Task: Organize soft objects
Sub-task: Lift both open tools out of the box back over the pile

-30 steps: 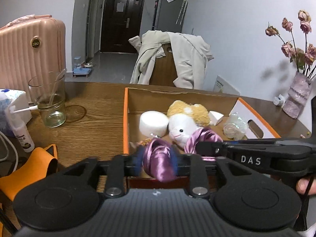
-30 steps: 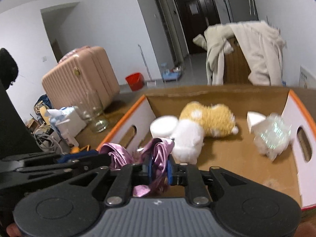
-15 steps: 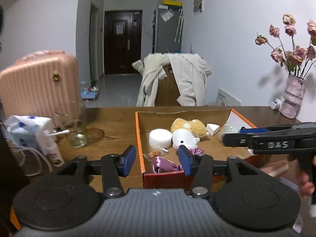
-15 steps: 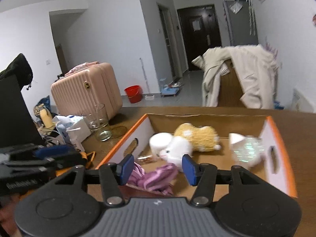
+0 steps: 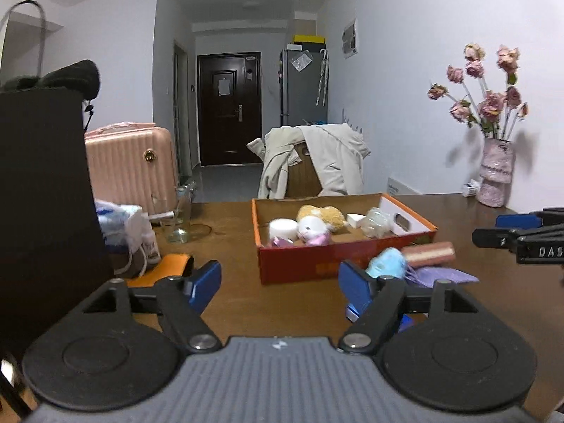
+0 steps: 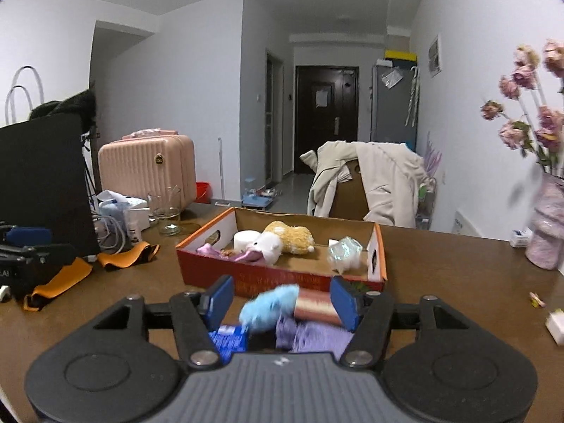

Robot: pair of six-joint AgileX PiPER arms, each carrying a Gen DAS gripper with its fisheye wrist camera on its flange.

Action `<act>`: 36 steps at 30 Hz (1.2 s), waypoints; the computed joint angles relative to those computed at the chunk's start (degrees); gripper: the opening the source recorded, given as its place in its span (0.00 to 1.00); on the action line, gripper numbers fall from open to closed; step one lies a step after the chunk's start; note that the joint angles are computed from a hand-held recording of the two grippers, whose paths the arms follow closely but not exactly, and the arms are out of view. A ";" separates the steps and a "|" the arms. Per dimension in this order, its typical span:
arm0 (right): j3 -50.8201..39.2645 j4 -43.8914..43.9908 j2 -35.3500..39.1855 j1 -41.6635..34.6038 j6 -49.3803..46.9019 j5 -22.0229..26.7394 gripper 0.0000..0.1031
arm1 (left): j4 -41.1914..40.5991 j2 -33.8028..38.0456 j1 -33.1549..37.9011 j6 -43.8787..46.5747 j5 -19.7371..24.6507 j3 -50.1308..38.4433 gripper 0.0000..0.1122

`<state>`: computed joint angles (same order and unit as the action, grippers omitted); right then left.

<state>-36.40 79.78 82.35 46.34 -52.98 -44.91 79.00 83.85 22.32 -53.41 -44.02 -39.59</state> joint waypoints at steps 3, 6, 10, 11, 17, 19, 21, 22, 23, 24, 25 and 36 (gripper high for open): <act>3.53 4.56 -1.67 9.54 2.47 -7.33 0.64 | 2.89 -4.32 5.44 -0.08 -5.39 5.68 0.71; 5.54 9.82 -1.00 18.64 5.69 -14.63 0.64 | 6.21 -7.37 10.30 -1.36 -8.87 9.62 0.71; 7.41 14.25 0.73 25.97 11.34 -18.65 0.64 | 9.21 -9.33 13.99 -1.86 -11.21 12.26 0.71; 7.64 15.35 1.01 27.39 11.95 -19.07 0.64 | 9.44 -9.82 14.24 -1.85 -11.24 12.63 0.71; 8.33 18.78 2.56 32.53 14.78 -21.87 0.64 | 10.50 -12.24 16.02 -1.02 -13.68 14.79 0.71; 8.42 19.64 2.74 33.58 15.01 -22.78 0.64 | 10.46 -12.70 15.96 -0.62 -13.75 15.23 0.71; 8.68 19.86 2.62 33.94 15.50 -23.17 0.64 | 10.28 -13.07 15.66 -0.39 -13.49 15.70 0.71; 8.80 20.03 2.63 34.04 15.76 -23.24 0.64 | 10.21 -12.98 15.40 -0.42 -13.32 15.69 0.71; 8.89 20.11 2.67 34.06 15.89 -23.27 0.64 | 10.11 -12.94 14.98 -0.49 -12.96 15.71 0.71; 9.12 20.04 2.53 33.94 16.06 -23.15 0.64 | 9.83 -12.92 14.35 -0.53 -12.42 15.72 0.71; 9.34 19.80 2.45 33.67 16.32 -22.91 0.64 | 9.53 -12.79 13.62 -0.51 -11.81 15.69 0.71; 12.69 8.86 1.67 21.14 20.90 -13.69 0.63 | 0.37 -4.48 -2.48 2.27 1.62 11.72 0.71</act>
